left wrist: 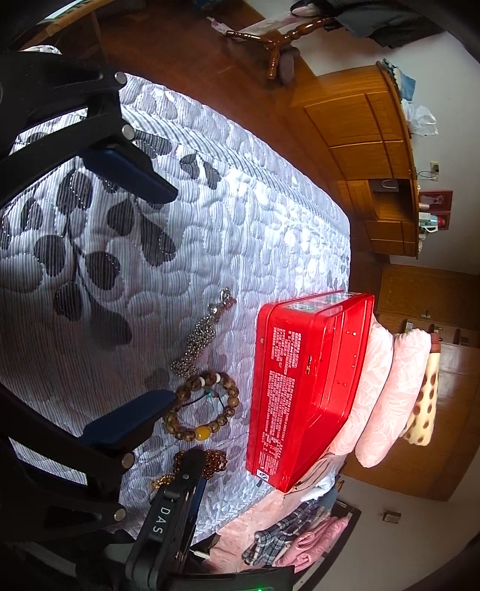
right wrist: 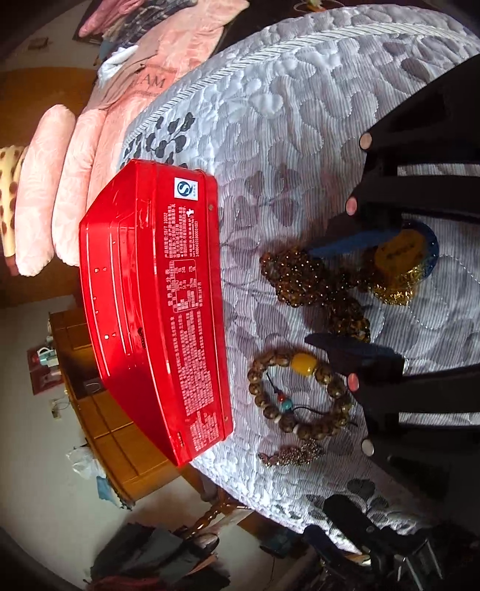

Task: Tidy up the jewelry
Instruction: 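Lower the right tool onto the amber bead necklace and grasp it, then lift the amber necklace with the right tool while the left tool grasps the wooden bead bracelet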

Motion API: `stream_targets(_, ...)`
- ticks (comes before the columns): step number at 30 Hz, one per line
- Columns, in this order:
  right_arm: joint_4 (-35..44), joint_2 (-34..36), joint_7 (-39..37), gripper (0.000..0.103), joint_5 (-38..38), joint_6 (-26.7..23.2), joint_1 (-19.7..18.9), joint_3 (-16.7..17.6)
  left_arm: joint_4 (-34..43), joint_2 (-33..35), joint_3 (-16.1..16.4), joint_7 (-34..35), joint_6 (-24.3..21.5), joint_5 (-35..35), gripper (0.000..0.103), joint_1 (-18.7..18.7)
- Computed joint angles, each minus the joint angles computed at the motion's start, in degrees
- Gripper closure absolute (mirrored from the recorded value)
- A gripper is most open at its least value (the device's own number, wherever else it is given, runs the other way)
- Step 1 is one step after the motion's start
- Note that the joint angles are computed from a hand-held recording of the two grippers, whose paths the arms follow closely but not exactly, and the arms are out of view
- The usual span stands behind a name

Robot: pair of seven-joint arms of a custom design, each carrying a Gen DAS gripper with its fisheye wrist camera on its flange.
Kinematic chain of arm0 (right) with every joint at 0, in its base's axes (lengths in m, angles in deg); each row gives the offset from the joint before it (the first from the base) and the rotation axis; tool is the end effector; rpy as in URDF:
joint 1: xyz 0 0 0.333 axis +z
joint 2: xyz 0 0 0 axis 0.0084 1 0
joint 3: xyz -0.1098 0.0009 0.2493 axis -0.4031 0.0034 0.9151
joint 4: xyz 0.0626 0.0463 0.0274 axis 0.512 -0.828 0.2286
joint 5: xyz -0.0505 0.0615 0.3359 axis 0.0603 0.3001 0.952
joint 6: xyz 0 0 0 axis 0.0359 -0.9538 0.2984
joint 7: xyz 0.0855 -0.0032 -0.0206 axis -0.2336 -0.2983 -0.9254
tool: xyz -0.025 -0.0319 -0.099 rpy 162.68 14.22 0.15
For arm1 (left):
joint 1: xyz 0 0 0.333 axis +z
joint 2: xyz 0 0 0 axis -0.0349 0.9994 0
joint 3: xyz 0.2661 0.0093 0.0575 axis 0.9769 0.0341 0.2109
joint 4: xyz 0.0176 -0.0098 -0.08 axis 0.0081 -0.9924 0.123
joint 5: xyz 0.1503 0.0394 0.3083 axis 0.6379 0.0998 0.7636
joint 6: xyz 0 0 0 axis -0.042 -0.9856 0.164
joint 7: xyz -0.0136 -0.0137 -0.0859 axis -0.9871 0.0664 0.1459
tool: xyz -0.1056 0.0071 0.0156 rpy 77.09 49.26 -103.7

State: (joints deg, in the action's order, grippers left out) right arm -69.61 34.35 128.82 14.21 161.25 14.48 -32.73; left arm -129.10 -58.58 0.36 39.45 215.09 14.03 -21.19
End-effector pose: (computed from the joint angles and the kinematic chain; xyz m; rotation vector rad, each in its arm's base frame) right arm 0.5837 0.1706 0.5069 -1.6071 1.9319 -0.5199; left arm 0.5843 -0.2804 0.5130 -1.6232 2.0145 -0.9592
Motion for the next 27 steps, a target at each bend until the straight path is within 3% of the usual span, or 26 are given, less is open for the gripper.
stream_targets(4,-1.42,-1.03,0.31,0.082,-0.06,0.77,-0.29,-0.14,0.21,0.18,-0.24,0.68,-0.29,-0.56,0.005,0.18)
stream_targets(18,-9.07,-6.98,1.27,0.083,0.95,4.83,-2.56,-0.70,-3.90,-2.66,0.50,-0.53,1.48,1.75,0.005,0.40)
stream_targets(27,-10.42,-8.26,1.33,0.083,1.25,6.34,-3.63,-0.95,-1.92,-2.20,1.09,-4.35,1.13,3.51,0.005,1.12)
